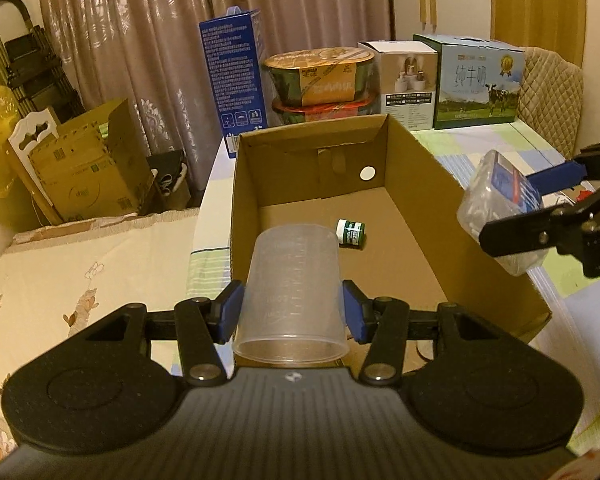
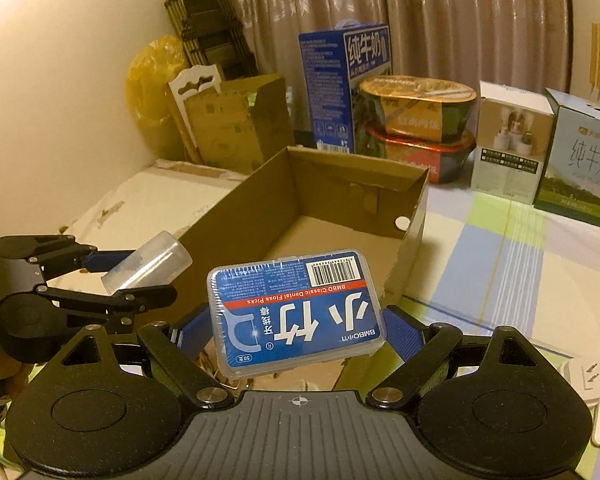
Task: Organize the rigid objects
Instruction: 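Carry the clear cup and blue floss box over the cardboard box, then open the left tool to drop the cup while the right tool releases the floss box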
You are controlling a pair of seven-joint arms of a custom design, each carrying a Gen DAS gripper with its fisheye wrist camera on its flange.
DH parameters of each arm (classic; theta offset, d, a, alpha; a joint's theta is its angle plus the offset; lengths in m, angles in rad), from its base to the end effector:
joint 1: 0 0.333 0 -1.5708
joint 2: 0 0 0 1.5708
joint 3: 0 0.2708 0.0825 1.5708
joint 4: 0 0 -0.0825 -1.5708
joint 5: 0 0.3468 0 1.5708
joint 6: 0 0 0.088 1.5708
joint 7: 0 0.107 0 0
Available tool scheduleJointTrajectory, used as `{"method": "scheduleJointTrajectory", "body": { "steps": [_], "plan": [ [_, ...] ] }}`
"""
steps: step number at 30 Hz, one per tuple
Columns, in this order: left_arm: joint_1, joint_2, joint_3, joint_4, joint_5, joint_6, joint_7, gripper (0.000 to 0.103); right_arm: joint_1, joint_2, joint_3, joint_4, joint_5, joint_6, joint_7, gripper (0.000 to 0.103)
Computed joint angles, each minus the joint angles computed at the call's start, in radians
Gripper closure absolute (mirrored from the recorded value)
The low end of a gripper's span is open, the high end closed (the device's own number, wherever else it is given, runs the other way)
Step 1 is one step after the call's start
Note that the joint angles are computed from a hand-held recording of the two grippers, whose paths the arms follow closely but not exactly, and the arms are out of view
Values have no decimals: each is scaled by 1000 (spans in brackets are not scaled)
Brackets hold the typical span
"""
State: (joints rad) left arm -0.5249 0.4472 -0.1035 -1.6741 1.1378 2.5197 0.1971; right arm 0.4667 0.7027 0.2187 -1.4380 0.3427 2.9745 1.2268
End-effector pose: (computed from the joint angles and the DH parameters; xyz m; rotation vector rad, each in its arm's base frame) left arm 0.5256 -0.3825 0.3631 -1.6261 1.7355 -0.6548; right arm 0.5884 0.3989 0.3634 -2.0183 1.0626 -0.2730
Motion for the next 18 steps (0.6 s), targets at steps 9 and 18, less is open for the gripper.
{"method": "scheduleJointTrajectory", "body": {
  "steps": [9,18],
  "plan": [
    [0,25,12,18,10,31,-6,55,40,28,-50,41,-39,-28,58,16],
    [-9,-17,14,-17,76,-13,-70,37,39,24,-48,35,-54,-26,78,16]
  ]
}}
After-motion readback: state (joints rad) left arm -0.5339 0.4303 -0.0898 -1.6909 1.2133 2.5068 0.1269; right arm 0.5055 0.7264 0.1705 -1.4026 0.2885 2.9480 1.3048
